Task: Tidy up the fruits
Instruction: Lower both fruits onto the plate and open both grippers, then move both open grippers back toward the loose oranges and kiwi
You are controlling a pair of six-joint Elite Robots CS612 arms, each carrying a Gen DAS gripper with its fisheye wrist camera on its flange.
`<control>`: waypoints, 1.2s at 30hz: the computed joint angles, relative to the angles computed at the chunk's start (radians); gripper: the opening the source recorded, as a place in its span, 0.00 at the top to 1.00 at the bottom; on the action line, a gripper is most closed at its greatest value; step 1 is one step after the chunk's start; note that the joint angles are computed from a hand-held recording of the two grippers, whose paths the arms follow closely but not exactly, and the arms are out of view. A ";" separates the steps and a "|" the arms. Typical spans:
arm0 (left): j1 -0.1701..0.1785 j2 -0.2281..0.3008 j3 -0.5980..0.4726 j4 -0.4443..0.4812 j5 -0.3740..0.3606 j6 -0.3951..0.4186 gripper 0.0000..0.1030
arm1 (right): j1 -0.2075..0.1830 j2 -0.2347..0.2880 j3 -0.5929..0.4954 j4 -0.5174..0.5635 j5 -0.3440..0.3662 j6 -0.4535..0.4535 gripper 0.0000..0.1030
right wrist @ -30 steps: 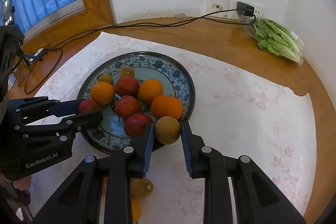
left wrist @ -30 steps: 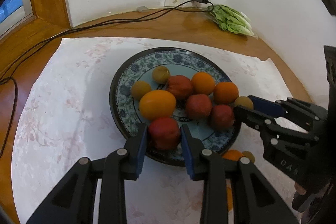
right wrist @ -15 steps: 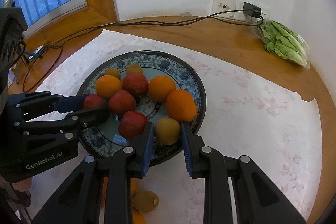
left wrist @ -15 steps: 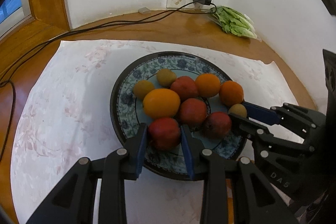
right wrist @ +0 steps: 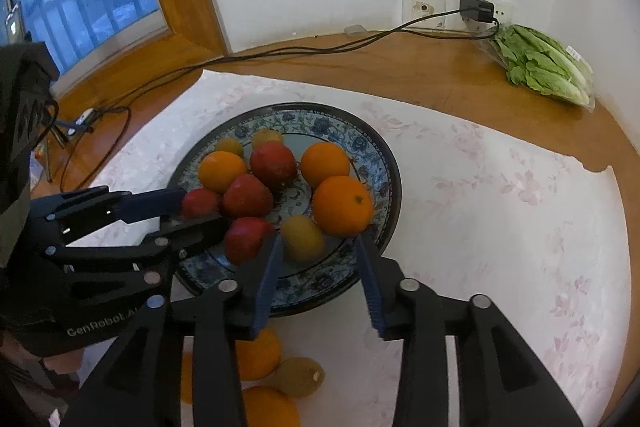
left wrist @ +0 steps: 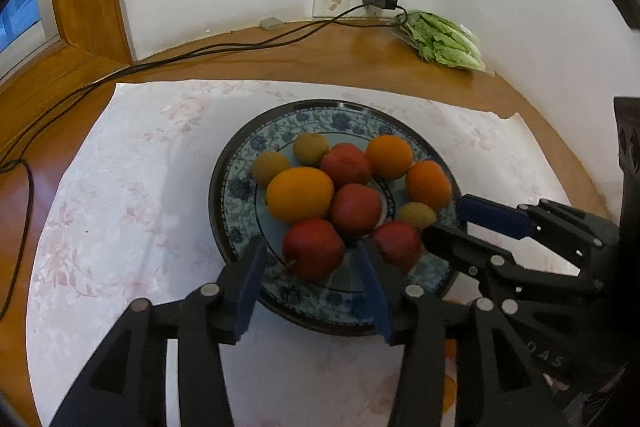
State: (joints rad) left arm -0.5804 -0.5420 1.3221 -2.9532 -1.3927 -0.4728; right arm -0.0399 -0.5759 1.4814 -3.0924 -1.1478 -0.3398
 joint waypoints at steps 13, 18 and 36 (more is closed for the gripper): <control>-0.012 -0.040 0.061 -0.036 0.005 -0.029 0.42 | -0.023 -0.032 0.064 -0.055 0.056 0.035 0.53; -0.018 -0.055 0.084 -0.042 0.003 -0.036 0.42 | -0.030 -0.049 0.095 -0.074 0.058 0.041 0.53; -0.050 -0.098 0.167 -0.085 -0.035 -0.024 0.41 | -0.049 -0.093 0.200 -0.091 0.034 0.043 0.53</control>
State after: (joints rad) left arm -0.6308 -0.6402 1.4893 -3.0382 -1.4275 -0.4972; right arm -0.0888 -0.6691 1.6816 -3.1838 -1.1137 -0.2967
